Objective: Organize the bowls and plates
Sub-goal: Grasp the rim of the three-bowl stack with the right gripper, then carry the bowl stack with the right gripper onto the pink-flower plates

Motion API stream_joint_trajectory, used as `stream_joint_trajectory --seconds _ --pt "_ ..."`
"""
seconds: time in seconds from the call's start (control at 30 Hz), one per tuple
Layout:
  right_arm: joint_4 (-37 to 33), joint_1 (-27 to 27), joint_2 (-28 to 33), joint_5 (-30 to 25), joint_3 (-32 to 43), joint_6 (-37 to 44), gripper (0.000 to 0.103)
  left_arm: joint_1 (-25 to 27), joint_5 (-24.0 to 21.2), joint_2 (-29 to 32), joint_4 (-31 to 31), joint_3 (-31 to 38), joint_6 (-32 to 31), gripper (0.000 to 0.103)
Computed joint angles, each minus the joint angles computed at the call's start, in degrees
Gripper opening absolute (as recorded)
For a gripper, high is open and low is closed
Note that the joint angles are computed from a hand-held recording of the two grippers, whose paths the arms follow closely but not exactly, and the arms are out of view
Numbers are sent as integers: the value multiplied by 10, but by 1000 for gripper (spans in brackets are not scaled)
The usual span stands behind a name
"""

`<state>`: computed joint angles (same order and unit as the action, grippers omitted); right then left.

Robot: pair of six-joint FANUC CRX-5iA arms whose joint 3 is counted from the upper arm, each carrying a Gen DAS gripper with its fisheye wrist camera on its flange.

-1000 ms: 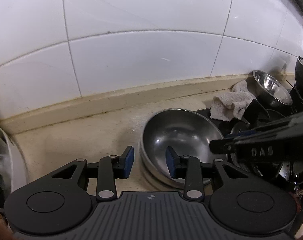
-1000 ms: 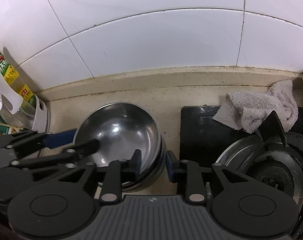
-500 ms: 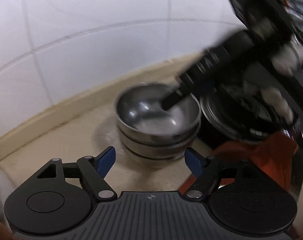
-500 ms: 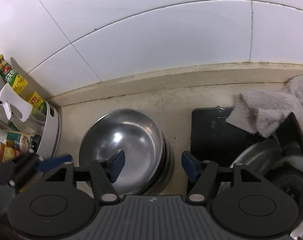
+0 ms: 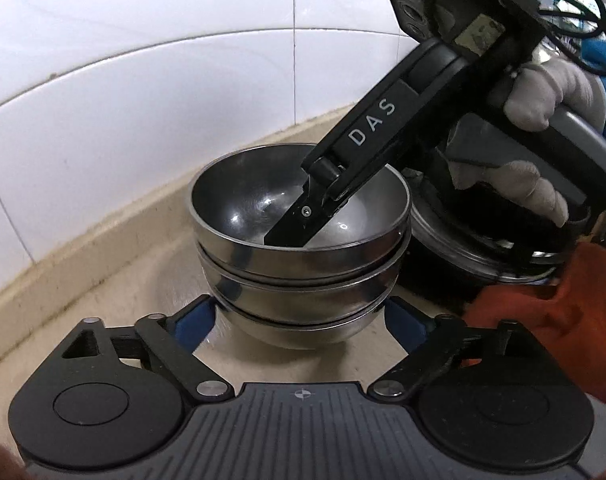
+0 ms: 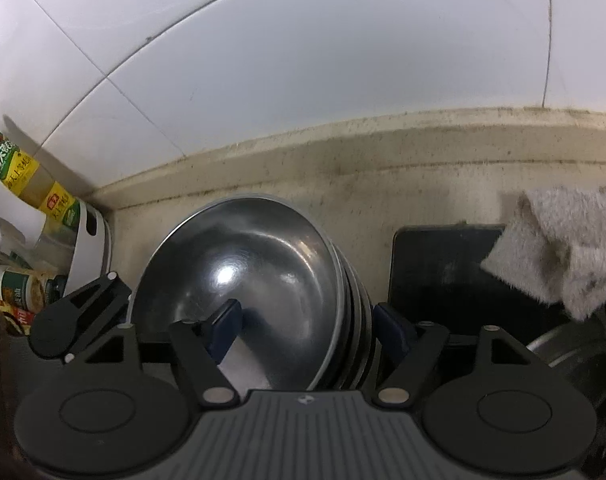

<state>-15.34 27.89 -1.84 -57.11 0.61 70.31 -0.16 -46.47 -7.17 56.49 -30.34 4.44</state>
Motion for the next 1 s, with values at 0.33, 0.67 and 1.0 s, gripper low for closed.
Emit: stream_joint_trajectory --seconds 0.33,0.67,1.0 --pt "-67 -42 29 -12 34 52 67 -48 97 9 117 -44 -112 103" --pt "-90 -52 48 25 42 83 70 -63 132 12 110 -42 -76 103" --pt "-103 -53 34 39 38 77 68 -64 136 -5 96 -32 -39 103"
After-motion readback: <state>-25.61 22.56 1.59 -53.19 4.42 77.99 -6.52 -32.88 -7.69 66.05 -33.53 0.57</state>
